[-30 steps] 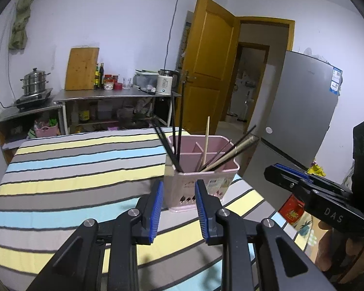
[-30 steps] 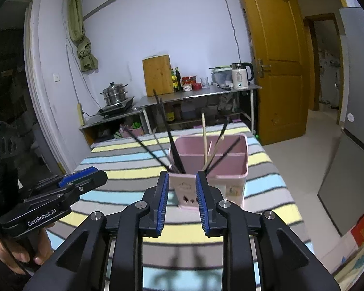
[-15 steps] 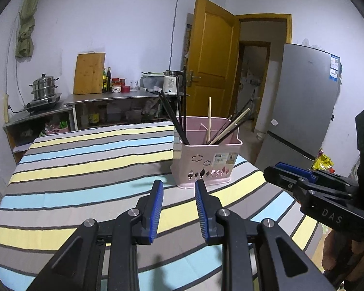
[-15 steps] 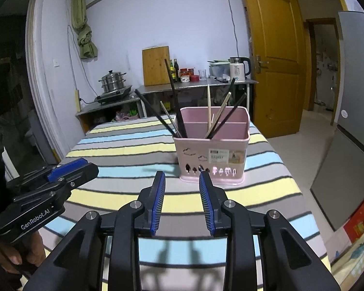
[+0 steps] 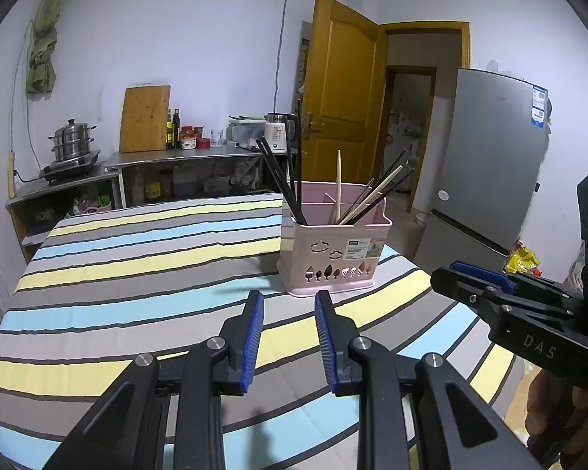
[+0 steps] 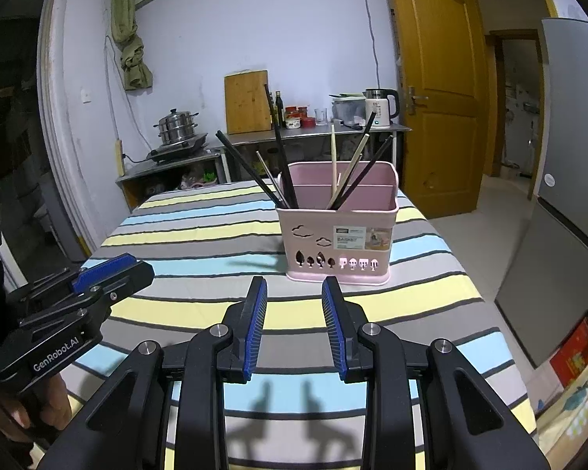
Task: Organize utensils
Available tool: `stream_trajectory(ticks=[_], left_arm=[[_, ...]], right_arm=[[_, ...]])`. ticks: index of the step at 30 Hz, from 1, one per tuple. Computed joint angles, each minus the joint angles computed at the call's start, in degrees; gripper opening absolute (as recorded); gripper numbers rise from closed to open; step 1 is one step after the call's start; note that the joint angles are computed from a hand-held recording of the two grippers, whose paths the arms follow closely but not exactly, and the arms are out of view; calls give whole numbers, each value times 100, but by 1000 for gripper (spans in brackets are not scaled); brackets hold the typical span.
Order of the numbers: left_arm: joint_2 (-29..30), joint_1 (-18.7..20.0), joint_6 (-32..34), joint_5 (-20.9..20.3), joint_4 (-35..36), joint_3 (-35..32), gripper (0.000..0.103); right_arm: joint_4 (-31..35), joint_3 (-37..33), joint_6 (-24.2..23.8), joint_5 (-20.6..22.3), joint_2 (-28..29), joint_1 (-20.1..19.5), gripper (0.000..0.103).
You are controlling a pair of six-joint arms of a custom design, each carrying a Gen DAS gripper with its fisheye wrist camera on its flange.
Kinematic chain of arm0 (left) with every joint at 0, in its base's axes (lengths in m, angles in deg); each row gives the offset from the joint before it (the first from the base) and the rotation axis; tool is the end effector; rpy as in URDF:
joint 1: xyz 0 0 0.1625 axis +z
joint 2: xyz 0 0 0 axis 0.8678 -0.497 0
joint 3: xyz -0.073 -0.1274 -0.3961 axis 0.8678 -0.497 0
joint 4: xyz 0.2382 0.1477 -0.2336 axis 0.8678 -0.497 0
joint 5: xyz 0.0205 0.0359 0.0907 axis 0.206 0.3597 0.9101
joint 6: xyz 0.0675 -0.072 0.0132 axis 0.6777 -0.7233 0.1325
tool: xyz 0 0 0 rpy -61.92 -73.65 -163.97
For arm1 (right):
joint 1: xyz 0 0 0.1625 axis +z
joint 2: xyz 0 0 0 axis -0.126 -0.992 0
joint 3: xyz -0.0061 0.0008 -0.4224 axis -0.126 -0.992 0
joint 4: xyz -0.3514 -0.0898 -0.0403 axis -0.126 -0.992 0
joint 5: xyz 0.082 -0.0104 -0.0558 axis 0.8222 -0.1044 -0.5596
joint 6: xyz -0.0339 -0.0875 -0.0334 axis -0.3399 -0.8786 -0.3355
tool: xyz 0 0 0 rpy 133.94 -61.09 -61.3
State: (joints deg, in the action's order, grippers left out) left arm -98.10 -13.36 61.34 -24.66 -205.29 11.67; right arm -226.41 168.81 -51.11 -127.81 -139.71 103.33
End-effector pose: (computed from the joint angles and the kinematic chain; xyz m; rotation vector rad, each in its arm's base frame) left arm -0.3339 -0.6568 0.1278 0.6365 2.2578 -1.2323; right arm 0.1810 -0.6659 0.3069 0.7611 -2.3620 1.0703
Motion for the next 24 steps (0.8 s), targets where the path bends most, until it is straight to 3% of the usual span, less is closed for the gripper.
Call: stream_trajectory(ticks=[24], left_arm=[[-10, -21, 68, -9, -83, 106, 26]], right_arm=[[1, 101, 45, -35, -46, 9, 30]])
